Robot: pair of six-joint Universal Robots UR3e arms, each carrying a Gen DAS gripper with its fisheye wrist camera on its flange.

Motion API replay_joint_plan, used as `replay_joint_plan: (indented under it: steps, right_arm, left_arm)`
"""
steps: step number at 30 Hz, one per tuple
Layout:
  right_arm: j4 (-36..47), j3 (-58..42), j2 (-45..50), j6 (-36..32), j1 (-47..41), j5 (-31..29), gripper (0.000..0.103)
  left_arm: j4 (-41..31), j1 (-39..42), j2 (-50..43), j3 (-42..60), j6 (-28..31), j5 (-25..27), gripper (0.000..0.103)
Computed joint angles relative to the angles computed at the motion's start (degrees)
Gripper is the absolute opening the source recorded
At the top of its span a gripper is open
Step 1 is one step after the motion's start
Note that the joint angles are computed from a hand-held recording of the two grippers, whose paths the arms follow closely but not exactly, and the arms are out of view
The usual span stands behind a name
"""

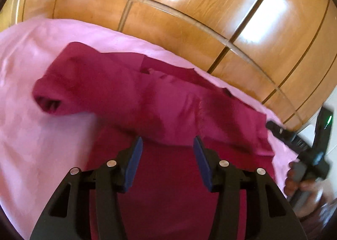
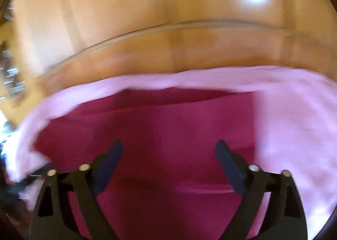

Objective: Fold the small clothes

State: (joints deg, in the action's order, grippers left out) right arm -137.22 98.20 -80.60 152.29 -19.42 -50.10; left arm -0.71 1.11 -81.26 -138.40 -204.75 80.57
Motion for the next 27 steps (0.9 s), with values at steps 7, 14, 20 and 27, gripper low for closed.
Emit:
replay_joint_plan:
  steps: [7, 14, 20, 27]
  right_arm:
    - [17.74, -19.2, 14.71, 4.6, 16.31, 0.41, 0.046]
    - [12.96, -20.45, 13.58, 4.3, 19.75, -3.96, 0.006]
    - [15.71, -19.6, 4.75, 1.4, 8.88, 4.23, 0.006]
    - [17.81, -25.67, 8.14, 3.12, -1.67, 3.95, 0.006]
  left_arm:
    - [6.5, 4.97, -1.44, -6.94, -0.03, -2.79, 0.049]
    - [14.35, 7.58, -4.77, -11.05, 0.95, -6.02, 0.049]
    - [15.97, 7.46, -5.26, -12.16, 1.41, -5.52, 0.049]
    - [15.52, 5.19, -6.51, -10.66, 0.77, -2.97, 0.049]
